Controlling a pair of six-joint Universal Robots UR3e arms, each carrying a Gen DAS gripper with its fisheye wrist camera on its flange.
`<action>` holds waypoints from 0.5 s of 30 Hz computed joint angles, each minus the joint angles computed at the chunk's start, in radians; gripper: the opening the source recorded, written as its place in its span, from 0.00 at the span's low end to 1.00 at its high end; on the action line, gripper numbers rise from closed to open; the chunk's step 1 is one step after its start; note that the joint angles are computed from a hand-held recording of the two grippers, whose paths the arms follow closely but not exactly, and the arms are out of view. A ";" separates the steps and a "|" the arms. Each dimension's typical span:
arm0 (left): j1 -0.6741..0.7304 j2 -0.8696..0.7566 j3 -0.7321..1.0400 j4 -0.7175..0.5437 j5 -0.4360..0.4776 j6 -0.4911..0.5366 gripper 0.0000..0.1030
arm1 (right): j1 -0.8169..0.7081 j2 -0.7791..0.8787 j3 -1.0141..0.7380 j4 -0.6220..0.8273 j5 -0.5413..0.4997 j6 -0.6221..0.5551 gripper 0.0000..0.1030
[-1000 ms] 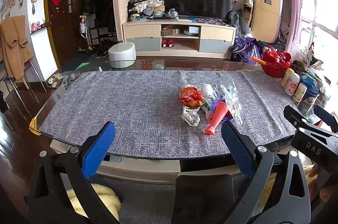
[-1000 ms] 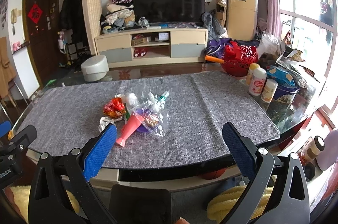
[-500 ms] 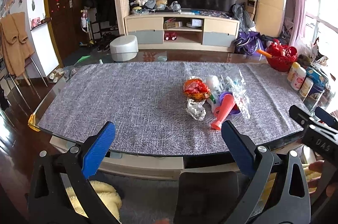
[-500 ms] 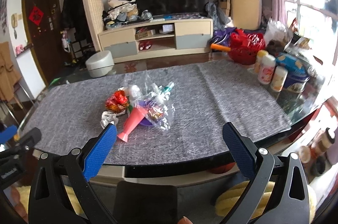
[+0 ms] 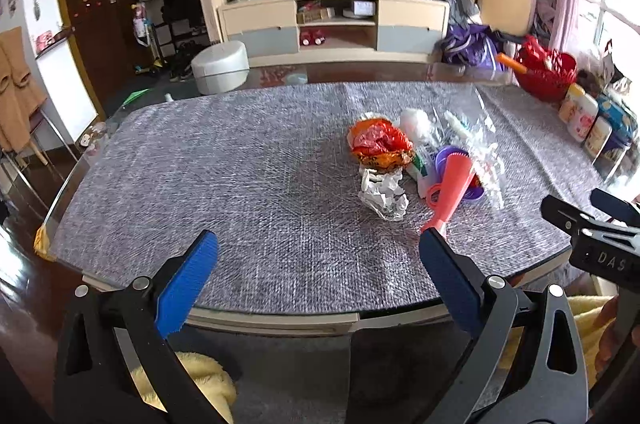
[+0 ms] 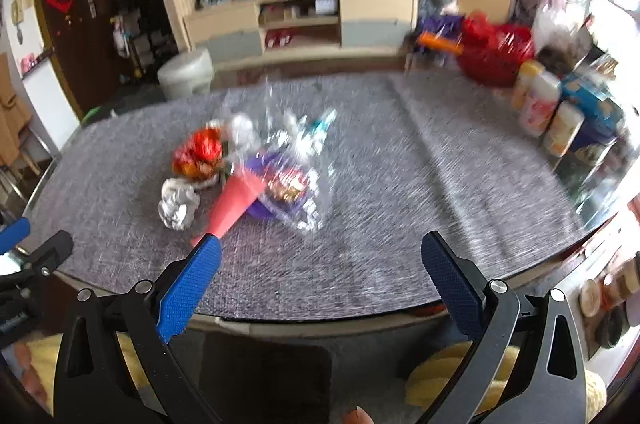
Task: Collect trash
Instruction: 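Grasp the crumpled clear wrapper with the left tool while the right tool grasps the clear plastic bag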
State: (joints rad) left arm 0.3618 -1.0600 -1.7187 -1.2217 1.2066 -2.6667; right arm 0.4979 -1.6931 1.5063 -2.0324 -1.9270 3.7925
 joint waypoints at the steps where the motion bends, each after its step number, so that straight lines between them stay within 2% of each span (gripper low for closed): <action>1: -0.027 -0.027 -0.005 0.030 0.023 -0.014 0.92 | -0.019 0.002 0.011 -0.027 0.029 -0.011 0.97; 4: -0.070 -0.086 -0.017 0.083 0.059 -0.032 0.92 | -0.035 0.050 -0.014 -0.071 0.026 -0.042 0.97; 15: -0.149 -0.290 0.032 0.158 0.054 -0.063 0.92 | -0.167 0.194 -0.099 -0.143 0.196 -0.096 0.97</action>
State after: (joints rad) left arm 0.2126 -1.3495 -1.6866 -1.0638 1.2609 -2.7297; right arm 0.3308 -1.4986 1.4072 -2.1756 -1.7307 3.6969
